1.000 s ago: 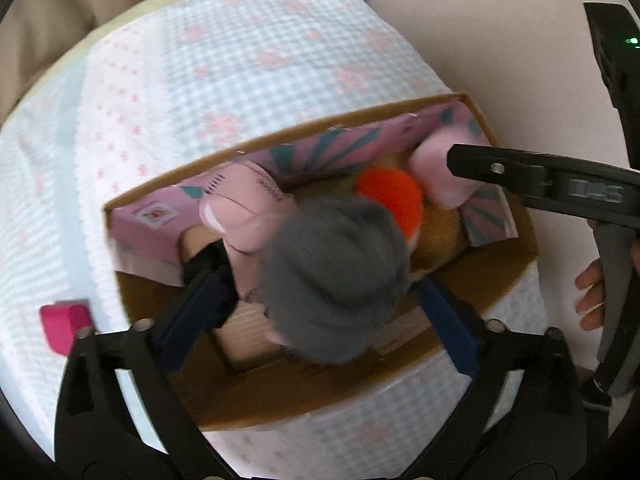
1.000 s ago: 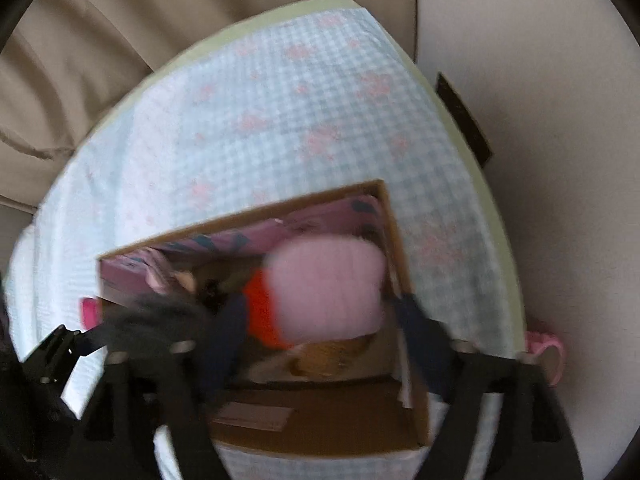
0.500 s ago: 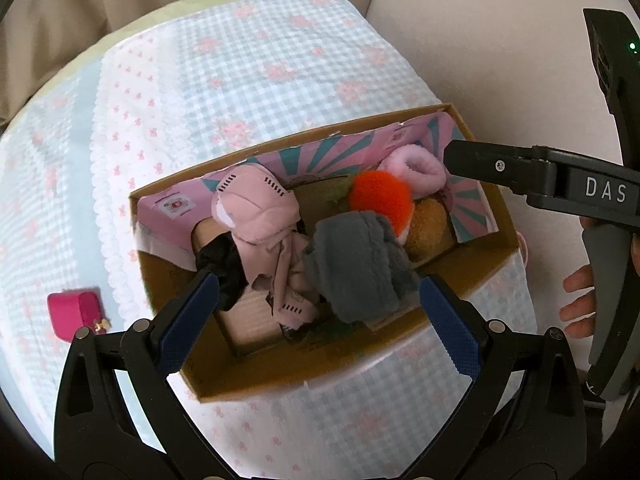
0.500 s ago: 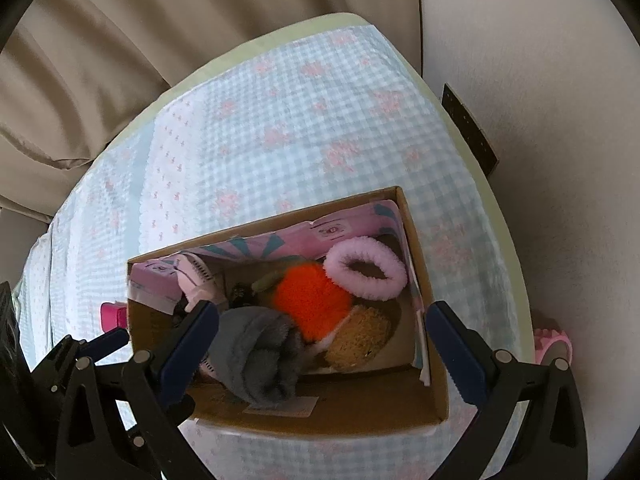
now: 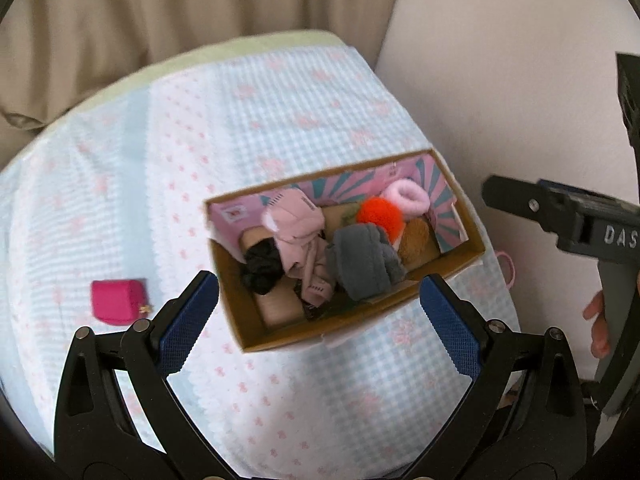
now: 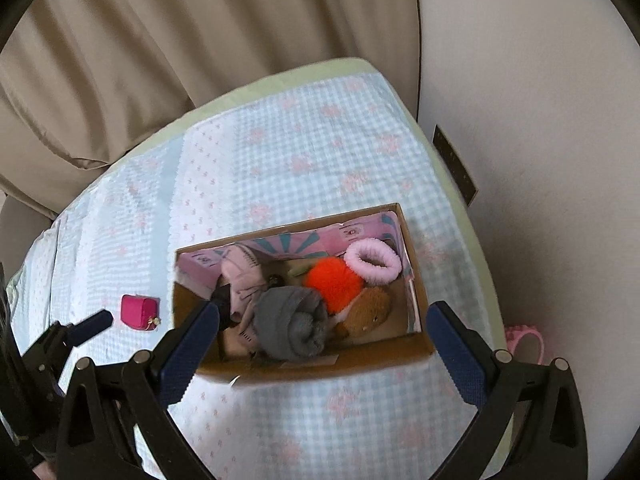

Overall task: Organize soft objects
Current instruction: 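Move the right gripper down to the magenta pouch on the bed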

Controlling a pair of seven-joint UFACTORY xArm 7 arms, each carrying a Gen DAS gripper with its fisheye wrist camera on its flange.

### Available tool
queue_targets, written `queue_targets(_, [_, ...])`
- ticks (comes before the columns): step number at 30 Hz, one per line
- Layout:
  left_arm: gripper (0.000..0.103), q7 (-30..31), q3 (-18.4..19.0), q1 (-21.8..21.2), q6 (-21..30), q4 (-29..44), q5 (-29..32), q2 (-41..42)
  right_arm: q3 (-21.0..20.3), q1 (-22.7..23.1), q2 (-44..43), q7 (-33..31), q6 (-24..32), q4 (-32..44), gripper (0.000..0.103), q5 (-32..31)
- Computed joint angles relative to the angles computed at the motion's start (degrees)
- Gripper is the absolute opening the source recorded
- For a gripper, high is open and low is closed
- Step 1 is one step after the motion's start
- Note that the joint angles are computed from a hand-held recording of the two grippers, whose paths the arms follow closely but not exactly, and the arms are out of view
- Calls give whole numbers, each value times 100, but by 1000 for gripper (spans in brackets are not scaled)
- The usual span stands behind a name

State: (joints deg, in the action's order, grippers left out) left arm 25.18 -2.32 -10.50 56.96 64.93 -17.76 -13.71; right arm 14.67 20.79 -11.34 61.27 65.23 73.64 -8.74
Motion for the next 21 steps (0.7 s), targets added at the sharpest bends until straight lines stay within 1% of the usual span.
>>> queue_targets(3, [100,1,127,86,90,-7,-52,-322,179,73,30,182,410,415,103,-240])
queue_targets(5, [100,5,226,147,180,25,-97,-485,330,163,168,310,886,879,103,-488])
queue_targets(8, [100,43,386,244,334,96,-161,-691,476,354,321,538,1337,1397,103,-786])
queue_targets(15, [100,265,734,489,417,129,-228,-1211,613,821,683,929,1899,2231,103,-1349])
queue_targets(18, [100,274,873,599,447,171,-239,-1342,595,1015,815,1058,1923,2462,103,-1516])
queue_targets(21, [100,401,1061,683,461,224,-301,-1395,603,1249,1078,1104,1993,2826,103,-1817])
